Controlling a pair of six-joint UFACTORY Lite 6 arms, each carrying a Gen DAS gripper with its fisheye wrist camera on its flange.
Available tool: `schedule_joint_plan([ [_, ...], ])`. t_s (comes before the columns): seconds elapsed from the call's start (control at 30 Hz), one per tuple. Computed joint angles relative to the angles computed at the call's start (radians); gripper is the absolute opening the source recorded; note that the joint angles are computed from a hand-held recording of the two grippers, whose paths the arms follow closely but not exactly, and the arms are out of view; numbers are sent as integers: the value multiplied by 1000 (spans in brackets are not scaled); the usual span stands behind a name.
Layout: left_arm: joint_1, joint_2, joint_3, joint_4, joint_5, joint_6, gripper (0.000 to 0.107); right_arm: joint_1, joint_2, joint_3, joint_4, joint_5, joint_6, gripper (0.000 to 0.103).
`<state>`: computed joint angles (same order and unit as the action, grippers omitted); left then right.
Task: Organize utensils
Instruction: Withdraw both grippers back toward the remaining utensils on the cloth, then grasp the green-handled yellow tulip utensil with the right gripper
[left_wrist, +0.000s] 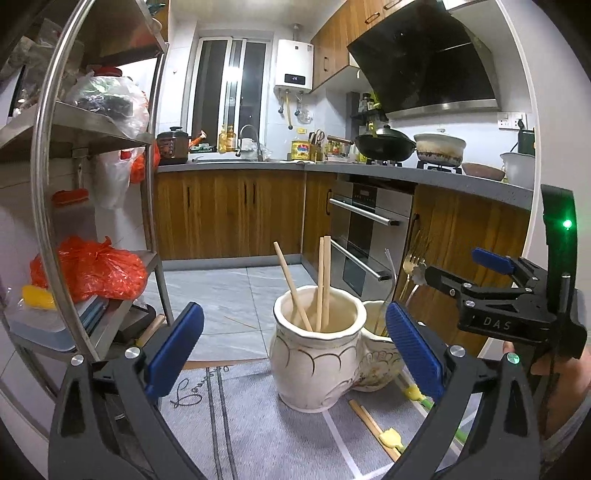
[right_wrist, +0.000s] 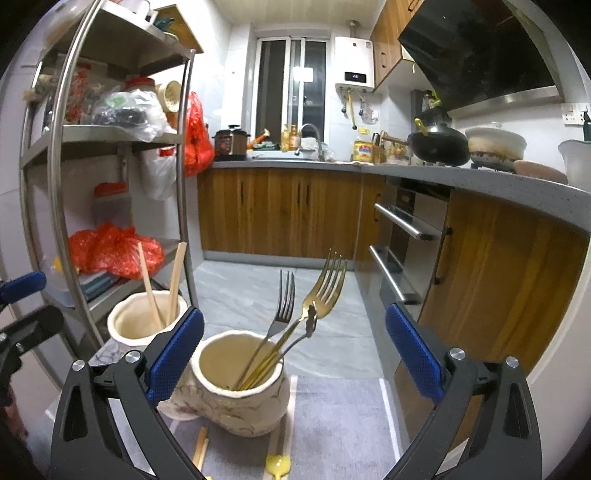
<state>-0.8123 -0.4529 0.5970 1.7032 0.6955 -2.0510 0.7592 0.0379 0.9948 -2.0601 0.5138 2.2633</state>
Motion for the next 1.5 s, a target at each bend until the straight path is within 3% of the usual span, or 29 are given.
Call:
schedule_joint_plan([
  [0.63,-287,-82,-86,-229,208,69,97,23,-209,-289,78,11,-5,98],
  [0.8,-363,-53,-102,-285,244,59,97,-19,-253,-383,30,-55,90,98],
  [0.97,-408,-41,-142,-314,246,36,97,0,-241,-434,2,-118,138,98],
  [1.5,-381,34,-284,-210,189,-205,97,232,-96,-393,218,-66,-55,98],
])
